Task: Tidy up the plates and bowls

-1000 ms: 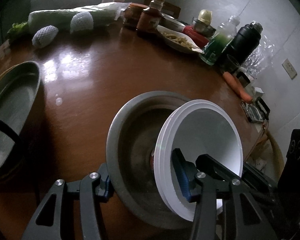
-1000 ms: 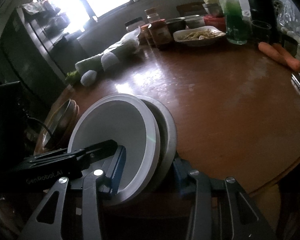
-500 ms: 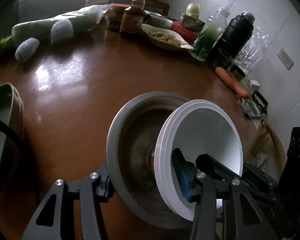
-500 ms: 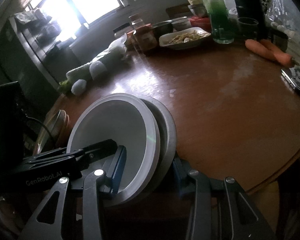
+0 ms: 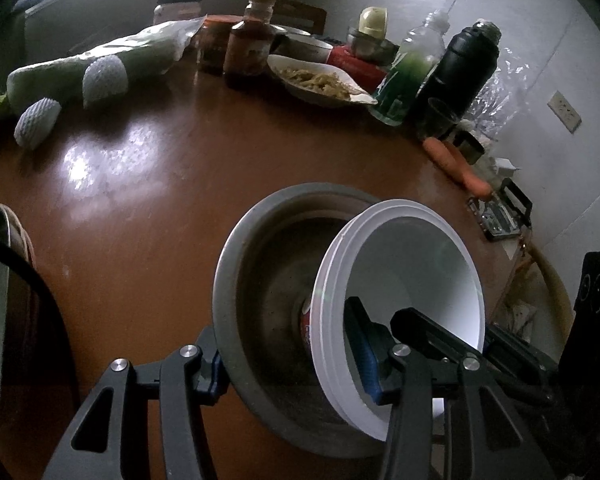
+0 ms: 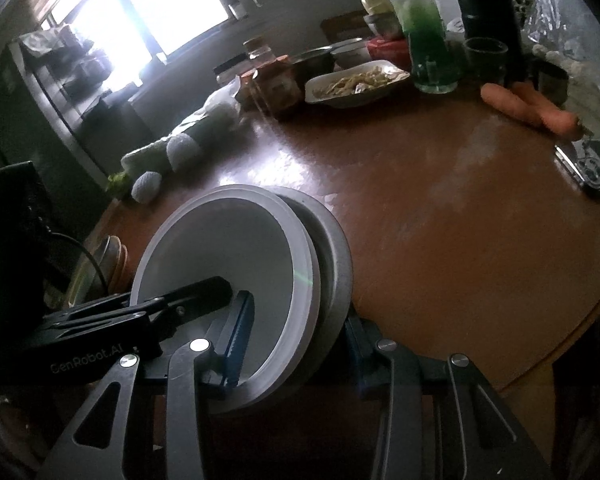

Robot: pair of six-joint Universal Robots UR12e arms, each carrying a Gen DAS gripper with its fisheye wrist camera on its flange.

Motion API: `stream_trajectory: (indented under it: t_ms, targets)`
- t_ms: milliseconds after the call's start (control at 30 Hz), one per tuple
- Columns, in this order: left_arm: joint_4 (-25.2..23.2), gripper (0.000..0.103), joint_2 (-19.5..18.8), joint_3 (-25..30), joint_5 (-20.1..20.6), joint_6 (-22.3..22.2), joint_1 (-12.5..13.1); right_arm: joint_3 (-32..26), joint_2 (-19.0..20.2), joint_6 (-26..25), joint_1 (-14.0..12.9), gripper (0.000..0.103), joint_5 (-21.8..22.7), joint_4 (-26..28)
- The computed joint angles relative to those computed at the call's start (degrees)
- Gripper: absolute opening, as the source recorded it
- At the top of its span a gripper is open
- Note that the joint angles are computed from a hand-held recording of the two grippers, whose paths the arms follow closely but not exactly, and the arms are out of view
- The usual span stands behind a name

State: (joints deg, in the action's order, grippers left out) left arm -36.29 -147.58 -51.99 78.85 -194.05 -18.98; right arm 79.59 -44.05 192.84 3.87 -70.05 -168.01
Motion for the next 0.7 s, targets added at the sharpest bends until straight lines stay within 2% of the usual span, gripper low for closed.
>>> stream_trajectory:
  t_ms: [333, 700]
  targets:
    - [1.7, 0.05, 1.0, -1.2, -0.3, 0.8, 0.2, 0.3, -0.7, 0.2, 0.4, 0.042, -1.3, -0.9]
    - [5.8, 0.049, 3.9, -5.4, 0.1, 0.4, 1.0, 0.2, -1.5, -0.8, 1.5, 0.042, -2.1, -1.6]
